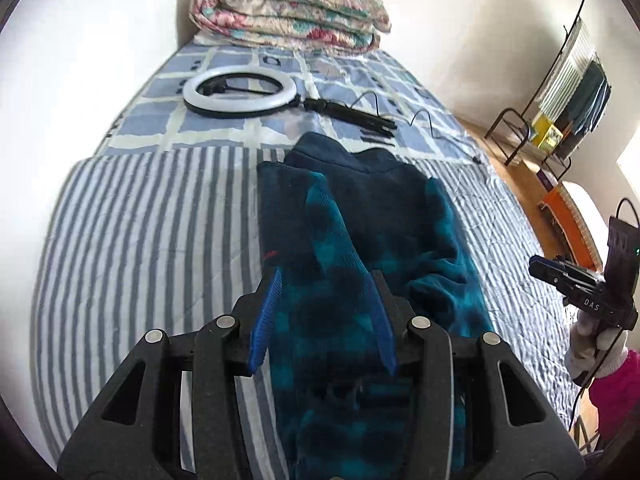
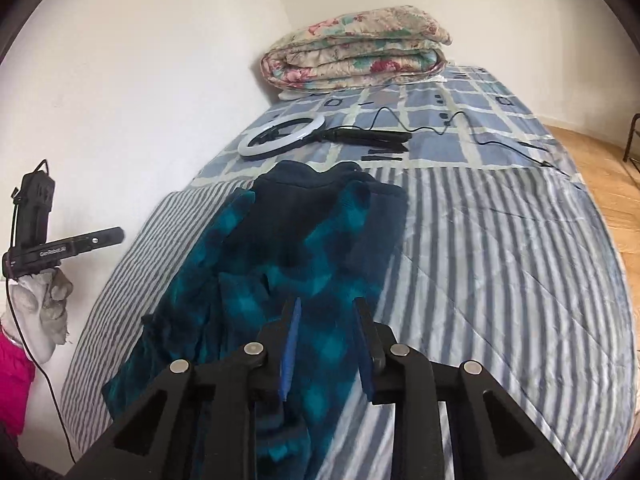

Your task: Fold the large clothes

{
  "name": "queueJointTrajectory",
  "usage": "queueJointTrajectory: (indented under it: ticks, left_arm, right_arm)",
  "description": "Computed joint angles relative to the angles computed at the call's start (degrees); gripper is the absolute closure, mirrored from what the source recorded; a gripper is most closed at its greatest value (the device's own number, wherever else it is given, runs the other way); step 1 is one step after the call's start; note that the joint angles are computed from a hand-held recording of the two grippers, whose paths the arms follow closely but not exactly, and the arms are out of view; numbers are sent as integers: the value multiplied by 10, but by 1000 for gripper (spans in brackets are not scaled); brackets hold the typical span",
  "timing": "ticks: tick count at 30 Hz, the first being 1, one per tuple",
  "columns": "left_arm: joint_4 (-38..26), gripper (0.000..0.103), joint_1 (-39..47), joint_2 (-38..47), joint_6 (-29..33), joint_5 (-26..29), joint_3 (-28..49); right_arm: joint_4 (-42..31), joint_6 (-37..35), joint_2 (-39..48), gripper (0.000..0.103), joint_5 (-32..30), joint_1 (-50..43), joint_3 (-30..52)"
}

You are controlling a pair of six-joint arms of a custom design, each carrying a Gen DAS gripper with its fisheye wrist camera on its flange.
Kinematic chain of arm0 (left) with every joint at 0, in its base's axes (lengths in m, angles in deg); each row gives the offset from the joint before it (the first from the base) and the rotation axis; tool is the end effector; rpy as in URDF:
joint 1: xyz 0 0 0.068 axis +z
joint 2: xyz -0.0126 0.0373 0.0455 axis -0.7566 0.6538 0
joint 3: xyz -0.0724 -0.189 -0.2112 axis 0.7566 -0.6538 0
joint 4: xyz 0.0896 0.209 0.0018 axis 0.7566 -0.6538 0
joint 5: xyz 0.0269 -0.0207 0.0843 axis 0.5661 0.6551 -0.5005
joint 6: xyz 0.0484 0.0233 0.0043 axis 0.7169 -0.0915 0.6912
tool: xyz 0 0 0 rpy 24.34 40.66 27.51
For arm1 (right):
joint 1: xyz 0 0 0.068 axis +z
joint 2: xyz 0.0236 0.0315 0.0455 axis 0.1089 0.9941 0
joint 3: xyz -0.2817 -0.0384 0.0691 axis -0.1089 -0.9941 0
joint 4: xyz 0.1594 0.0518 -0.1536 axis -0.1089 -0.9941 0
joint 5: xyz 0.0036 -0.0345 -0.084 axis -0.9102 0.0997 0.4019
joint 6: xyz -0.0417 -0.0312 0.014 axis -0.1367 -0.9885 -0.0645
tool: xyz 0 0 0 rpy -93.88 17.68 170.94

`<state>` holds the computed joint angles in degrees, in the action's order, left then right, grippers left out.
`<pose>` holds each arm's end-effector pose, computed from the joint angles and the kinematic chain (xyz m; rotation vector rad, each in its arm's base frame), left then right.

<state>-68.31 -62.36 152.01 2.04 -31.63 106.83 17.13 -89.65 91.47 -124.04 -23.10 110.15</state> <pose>0.2991 -0.0734 0.1490 -0.0778 2.5319 -0.3426 0.2823 -0.1336 0.1911 -0.5031 2.4704 0.5104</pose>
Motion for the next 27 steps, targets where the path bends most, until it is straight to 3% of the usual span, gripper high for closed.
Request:
queueJointTrajectory:
  ticks: [6,10,13,18,20,22,27]
  left_arm:
    - [17,58,-11,191,14,21,121]
    - [14,58,-10,289,24,31,191]
    - [49,58,-10,308,33,40,184]
    - [-4,57,25,276,61,70,206]
    - [-12,42,51,263,57,72,221]
    - [-25,38,80,271,44,72,257]
    - [-137,38,113,368,36,81,426]
  right_arm:
    - [149,98,98,78,50,105,-1]
    - [161,113,181,78,69,134,38]
    - [179,87,202,78,81,144,33]
    - [89,30,193,70,47,117,89]
    - [70,21,191,45,18,96,117]
    - [76,43,199,37,8,80,148]
    - [19,136,299,38,12,67,306]
